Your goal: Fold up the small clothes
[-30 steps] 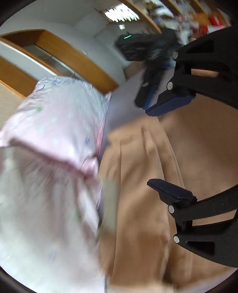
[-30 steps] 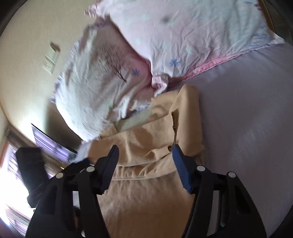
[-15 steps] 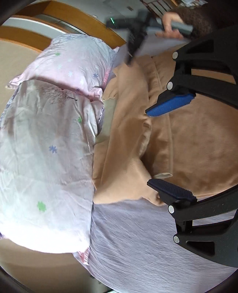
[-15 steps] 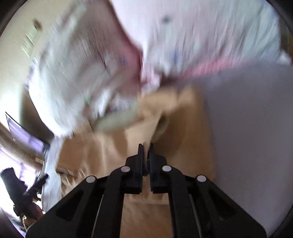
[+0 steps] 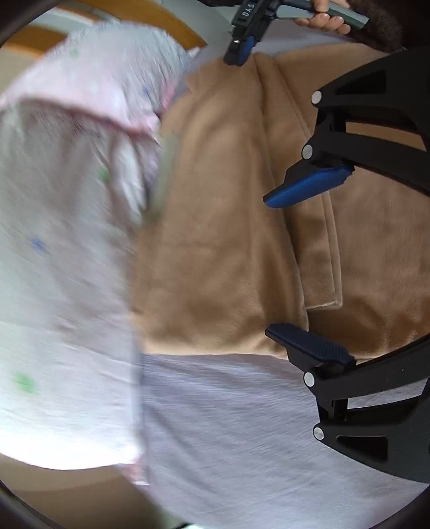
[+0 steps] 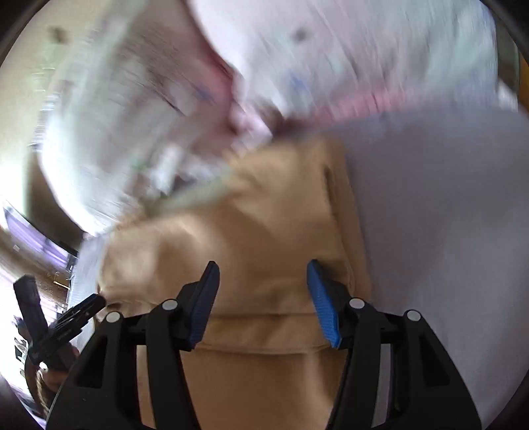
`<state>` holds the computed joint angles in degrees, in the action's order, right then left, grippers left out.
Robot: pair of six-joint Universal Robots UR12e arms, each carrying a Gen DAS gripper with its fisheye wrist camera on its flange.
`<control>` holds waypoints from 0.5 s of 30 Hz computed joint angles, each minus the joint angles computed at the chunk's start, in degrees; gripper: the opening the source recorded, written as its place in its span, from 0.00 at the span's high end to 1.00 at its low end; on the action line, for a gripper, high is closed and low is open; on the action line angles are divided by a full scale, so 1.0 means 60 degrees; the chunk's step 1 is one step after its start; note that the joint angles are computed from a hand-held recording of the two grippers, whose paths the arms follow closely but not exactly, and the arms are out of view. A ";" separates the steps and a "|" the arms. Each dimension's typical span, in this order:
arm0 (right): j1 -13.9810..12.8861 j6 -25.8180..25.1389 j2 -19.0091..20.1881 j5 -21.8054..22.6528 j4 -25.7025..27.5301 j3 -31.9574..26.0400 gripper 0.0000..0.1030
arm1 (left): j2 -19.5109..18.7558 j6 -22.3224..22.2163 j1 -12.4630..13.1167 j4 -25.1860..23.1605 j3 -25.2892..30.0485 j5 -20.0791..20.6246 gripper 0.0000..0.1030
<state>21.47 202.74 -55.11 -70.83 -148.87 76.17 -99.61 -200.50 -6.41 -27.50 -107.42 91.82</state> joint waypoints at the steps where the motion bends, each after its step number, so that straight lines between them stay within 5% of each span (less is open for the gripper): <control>1: -0.0083 0.0170 -0.0069 0.0265 -0.0014 0.0070 0.49 | 0.0054 0.0029 -0.0005 0.0271 -0.0133 0.0025 0.30; 3: -0.0188 0.0525 -0.0391 0.0606 -0.0711 0.0613 0.48 | 0.0430 0.0124 -0.0039 0.0423 -0.0443 -0.0083 0.30; 5: -0.0286 0.0340 -0.0812 0.1010 -0.1286 0.1223 0.30 | 0.1004 0.0491 0.0055 0.0901 -0.0996 -0.0746 0.29; 9: -0.0656 -0.1125 -0.1995 0.2807 -0.2254 0.3017 0.19 | 0.2479 0.1390 0.0271 0.1492 -0.2380 -0.2104 0.23; 12: -0.1030 -0.2480 -0.3050 0.3977 -0.2238 0.4604 0.14 | 0.3571 0.1757 0.0499 0.1851 -0.3473 -0.3285 0.10; 15: -0.1274 -0.3308 -0.3845 0.4513 -0.1663 0.5765 0.14 | 0.4565 0.1504 0.0816 0.2020 -0.4531 -0.4234 0.08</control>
<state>13.83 182.90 -78.18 -43.75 -158.85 110.76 -72.22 -191.48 -1.51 -15.38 -134.61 66.41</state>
